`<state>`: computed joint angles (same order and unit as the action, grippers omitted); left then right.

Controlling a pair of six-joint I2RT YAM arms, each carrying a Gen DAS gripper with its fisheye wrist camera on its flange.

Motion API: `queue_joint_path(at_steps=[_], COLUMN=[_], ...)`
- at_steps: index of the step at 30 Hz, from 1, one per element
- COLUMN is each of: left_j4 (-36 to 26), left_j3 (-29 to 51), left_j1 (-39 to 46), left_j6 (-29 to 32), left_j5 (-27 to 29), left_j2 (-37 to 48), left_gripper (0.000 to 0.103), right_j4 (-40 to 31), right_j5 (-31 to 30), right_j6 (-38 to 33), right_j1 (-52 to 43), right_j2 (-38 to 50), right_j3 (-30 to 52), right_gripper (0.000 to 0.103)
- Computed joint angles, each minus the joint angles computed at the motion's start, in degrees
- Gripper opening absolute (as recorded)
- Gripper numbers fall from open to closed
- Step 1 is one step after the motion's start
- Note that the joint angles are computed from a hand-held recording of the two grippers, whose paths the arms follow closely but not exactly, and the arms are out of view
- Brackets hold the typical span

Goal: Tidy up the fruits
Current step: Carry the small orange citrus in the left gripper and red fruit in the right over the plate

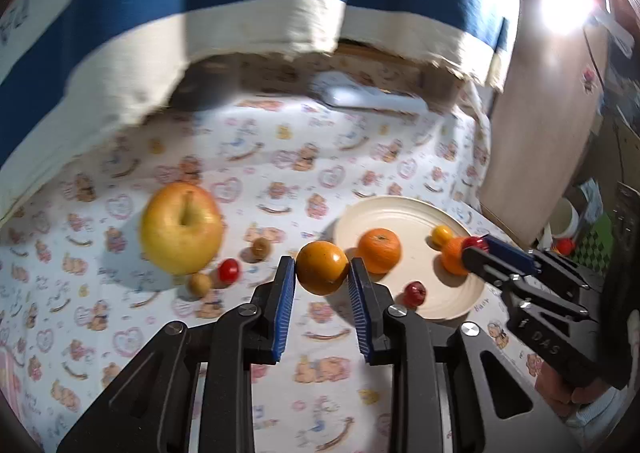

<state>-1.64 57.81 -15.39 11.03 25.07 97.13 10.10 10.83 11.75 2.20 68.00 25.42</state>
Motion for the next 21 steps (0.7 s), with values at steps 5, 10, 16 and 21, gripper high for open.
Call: queue_joint_path(at_steps=[5, 10, 16, 21], left_j4=[-0.72, -2.22, -3.21, -4.24], left_j3=[1.14, 3.53, 6.48, 8.83], left_j1=[-3.04, -5.08, -7.22, -7.78], left_j6=[0.96, 1.80, 1.48, 0.71], left_j5=[-0.83, -1.42, -1.99, -1.55], left_j2=[2.15, 5.41, 9.37, 11.96], left_gripper=[0.026, 0.026, 0.026, 0.026], right_j4=[-3.88, -6.51, -7.67, -7.78], right_j5=[-2.99, -10.98, -15.28, -15.78], right_j6=[-0.42, -0.87, -1.26, -1.27], right_j1=[-2.79, -7.05, -8.17, -8.57], right_j2=[3.01, 5.34, 8.52, 10.16], right_j3=[1.56, 2.33, 3.55, 4.20], right_gripper=[0.029, 0.029, 0.029, 0.029])
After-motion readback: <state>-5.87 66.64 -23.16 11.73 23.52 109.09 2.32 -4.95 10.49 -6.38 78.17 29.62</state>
